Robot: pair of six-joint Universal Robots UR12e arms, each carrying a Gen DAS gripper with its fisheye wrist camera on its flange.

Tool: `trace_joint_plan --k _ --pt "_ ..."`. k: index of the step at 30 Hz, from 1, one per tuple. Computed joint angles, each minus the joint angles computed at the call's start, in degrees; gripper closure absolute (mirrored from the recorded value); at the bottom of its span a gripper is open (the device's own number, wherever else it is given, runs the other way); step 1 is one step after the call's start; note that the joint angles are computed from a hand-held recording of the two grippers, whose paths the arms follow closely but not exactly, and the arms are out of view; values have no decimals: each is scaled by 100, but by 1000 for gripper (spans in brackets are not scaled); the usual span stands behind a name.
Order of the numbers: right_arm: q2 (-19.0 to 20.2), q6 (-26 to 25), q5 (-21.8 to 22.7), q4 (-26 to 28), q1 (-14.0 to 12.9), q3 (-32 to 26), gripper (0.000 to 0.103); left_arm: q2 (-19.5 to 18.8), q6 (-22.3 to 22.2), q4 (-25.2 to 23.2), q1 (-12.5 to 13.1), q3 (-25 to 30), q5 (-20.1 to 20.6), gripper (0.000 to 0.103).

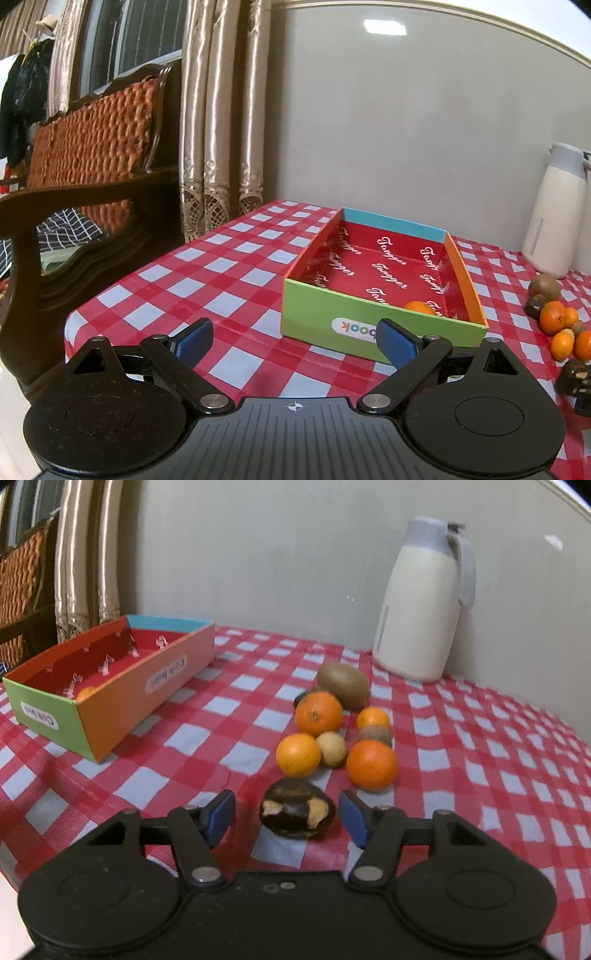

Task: Organize fruits
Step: 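Carry the dark fruit into the box and open the right tool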

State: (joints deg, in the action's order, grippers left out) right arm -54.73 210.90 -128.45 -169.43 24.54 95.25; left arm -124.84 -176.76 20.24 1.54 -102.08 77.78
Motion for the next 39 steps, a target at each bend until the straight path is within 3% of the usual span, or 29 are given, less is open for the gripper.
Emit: trace_joint_plan --k 4,8,15,21,29,39 --pt "-47 388 348 40 -84 53 59 -4 15 13 15 -2 -9 9" --pt "-25 389 349 -116 -80 54 61 -7 -11 26 42 -1 -9 9" --pt "149 -60 -11 -1065 -9 -162 61 -14 4 47 117 -20 39 9" --pt "482 -633 299 -1738 18 -707 61 -14 73 30 176 -42 175 9" --pt "918 -861 906 -1710 49 -1458 61 1 269 -45 241 -82 399 9" --pt "1239 -941 1188 -1487 80 -1982 59 4 319 -75 277 -96 411 9"
